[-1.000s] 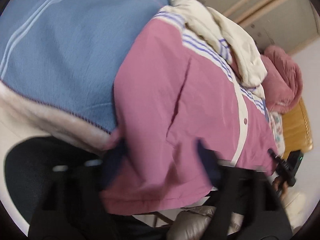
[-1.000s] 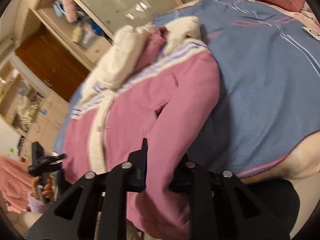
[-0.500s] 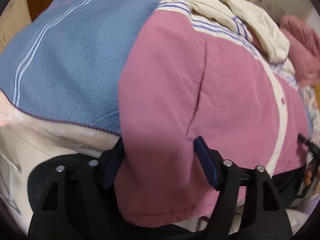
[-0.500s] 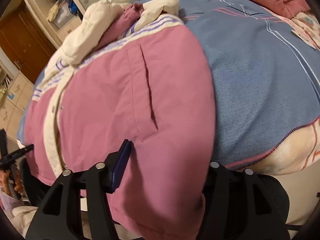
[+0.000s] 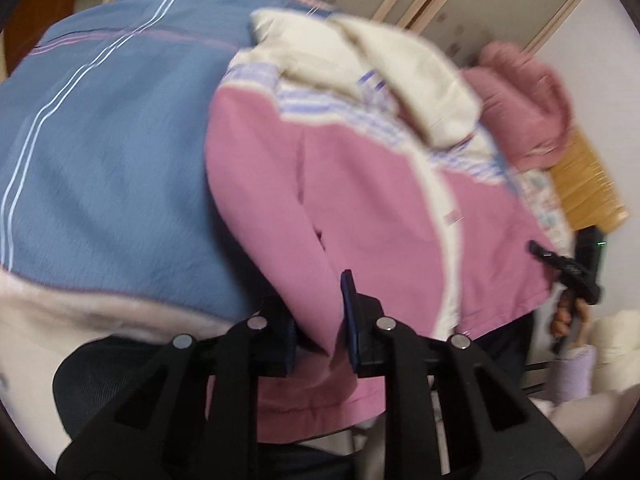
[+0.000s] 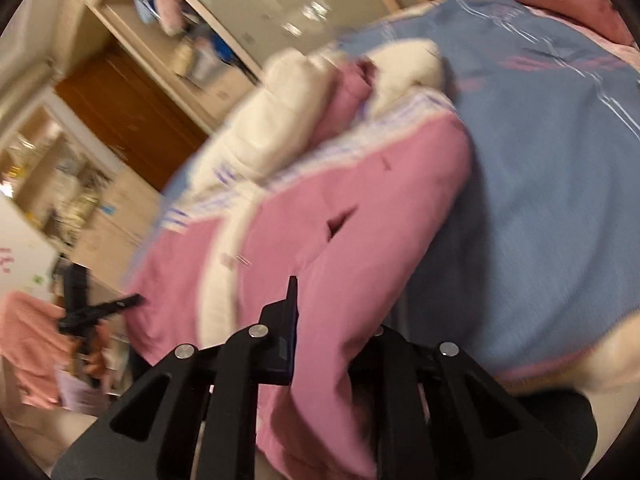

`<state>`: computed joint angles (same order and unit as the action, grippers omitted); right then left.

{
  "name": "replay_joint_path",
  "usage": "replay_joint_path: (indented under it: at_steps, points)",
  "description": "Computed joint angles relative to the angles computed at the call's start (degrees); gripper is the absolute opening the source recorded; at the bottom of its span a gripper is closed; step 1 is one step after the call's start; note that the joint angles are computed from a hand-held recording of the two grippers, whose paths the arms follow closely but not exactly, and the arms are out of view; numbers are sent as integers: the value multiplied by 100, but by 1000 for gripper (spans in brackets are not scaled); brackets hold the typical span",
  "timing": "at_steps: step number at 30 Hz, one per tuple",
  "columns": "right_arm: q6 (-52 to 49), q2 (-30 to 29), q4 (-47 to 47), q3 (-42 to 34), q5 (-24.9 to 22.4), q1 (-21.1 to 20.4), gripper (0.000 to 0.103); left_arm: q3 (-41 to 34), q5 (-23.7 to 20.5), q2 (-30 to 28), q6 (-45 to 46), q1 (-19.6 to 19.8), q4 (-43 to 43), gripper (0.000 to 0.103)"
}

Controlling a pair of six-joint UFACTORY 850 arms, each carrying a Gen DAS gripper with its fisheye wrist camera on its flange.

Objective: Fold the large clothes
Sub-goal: 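Grasp the pink jacket edge with the left tool and lift it, then fold the lifted pink jacket half over the hood with both tools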

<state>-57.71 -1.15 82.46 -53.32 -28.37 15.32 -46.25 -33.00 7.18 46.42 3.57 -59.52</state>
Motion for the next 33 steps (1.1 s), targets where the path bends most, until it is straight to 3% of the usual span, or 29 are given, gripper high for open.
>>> replay_joint_path:
  at_steps: [5,12,16,19,22,25,27,28,30,33]
  points:
    - [-758,-463,833,-707,-834,-68,15,-361,-545,-246,808,117,-949,19]
    - [-769,-1348,1169,-2050,-1240,-22,15,-1211,-1117,-756,1397,71,-1683,19]
    - [-494,-2044,1377,-3118,-1252,-155,15,-2504,-1261,-1513,855,-4,-1293,19]
    - [26,-2655,1281,-4083,-761,-260,15,-3667,-1124,-2276,177,19,-1062,19]
    - [1433,-3464,479,-5210,-146,-372,15,-4945,-947,-3241,-1067,94,-624,19]
    - [3204,-4395,-618,-6361,-140,-543,22,-6292,-852,-4318,-2480,127,211,25]
    - [4151,-4968,-945,-6978,-393,-676,39,-7040,-1130,-4938,-3213,203,495,35]
    - [4318,-5208,-753,-7152,-514,-749,55,-7337,-1303,-5272,-3474,285,330,39]
    - [4144,-5316,-115,-7035,-485,-822,66,-7289,-1317,-5519,-3367,478,-674,88]
    - [3614,-5393,754,-6851,-493,-926,76,-6349,-624,-5147,-2407,696,-2209,97]
